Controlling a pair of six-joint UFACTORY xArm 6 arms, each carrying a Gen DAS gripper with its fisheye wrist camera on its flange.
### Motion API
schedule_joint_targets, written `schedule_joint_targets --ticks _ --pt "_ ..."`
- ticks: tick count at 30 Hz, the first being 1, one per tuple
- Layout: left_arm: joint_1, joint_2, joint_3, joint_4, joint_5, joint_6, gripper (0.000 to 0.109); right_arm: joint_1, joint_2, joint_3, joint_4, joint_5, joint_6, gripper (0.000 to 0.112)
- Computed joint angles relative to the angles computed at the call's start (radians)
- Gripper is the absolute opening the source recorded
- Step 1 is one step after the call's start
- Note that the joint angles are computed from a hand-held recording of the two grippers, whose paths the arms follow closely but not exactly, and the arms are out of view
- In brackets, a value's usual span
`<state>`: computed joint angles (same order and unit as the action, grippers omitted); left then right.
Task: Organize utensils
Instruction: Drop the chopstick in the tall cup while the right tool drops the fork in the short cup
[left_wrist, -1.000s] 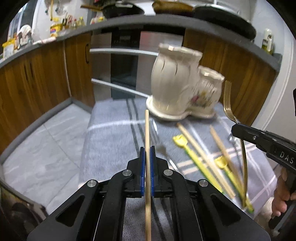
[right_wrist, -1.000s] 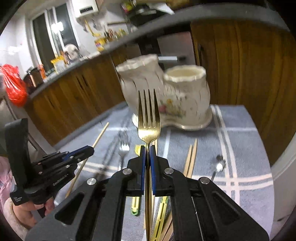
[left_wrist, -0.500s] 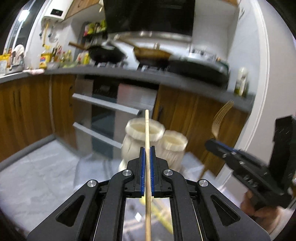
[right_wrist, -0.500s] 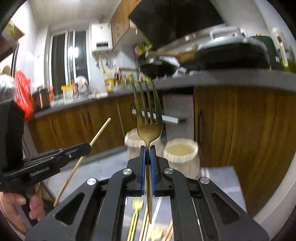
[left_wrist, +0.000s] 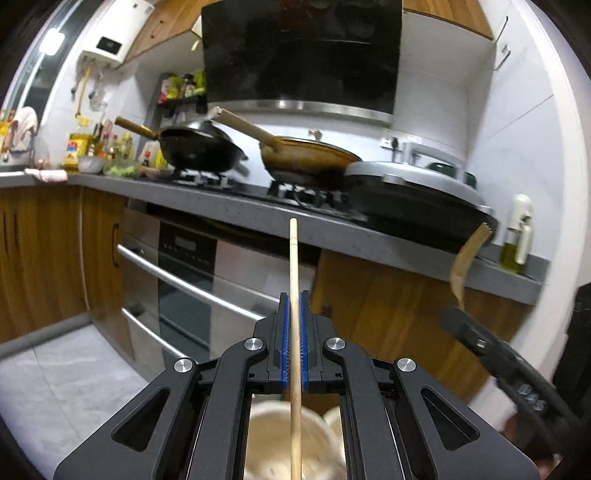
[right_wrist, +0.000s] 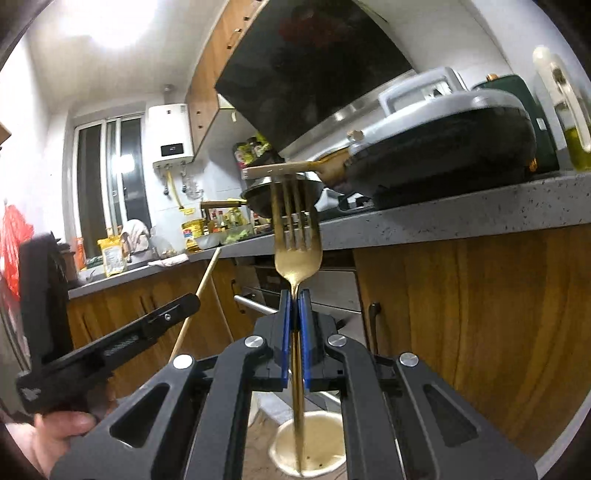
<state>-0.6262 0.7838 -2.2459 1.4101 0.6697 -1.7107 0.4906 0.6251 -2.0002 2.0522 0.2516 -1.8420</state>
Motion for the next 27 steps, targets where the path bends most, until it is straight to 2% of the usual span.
schedule_joint_targets --ticks 4,6,8,12,16,19,23,27 --pt "0.017 0.103 -0.118 0.004 0.012 0.017 0.005 0.0 0.066 -0.07 -0.108 -0.014 0.125 0.005" --pt "0.017 0.141 -0.155 0.005 0.035 0.032 0.005 -0.002 0.085 -0.085 -0.108 -0.011 0.126 0.005" --pt "0.012 0.113 -0.097 0.037 0.039 -0.008 0.005 0.005 0.097 -0.087 -0.209 -0.023 0.204 0.005" --pt "-0.017 -0.021 0.126 0.165 0.07 -0.16 0.005 0.011 0.061 0.003 -0.366 -0.037 0.347 0.005" --pt "-0.042 -0.094 0.249 0.146 0.081 -0.18 0.005 0.016 -0.006 0.113 -0.283 -0.043 0.254 0.005" --pt "-0.064 -0.108 0.287 0.123 0.118 -0.165 0.005 0.019 -0.026 0.155 -0.215 -0.05 0.183 0.005" --pt "-0.071 -0.115 0.31 0.088 0.123 -0.151 0.005 0.022 0.008 0.138 -0.33 -0.064 0.31 0.005" --pt "-0.072 -0.113 0.32 0.081 0.134 -0.15 0.005 0.016 0.029 0.116 -0.363 -0.066 0.358 0.006"
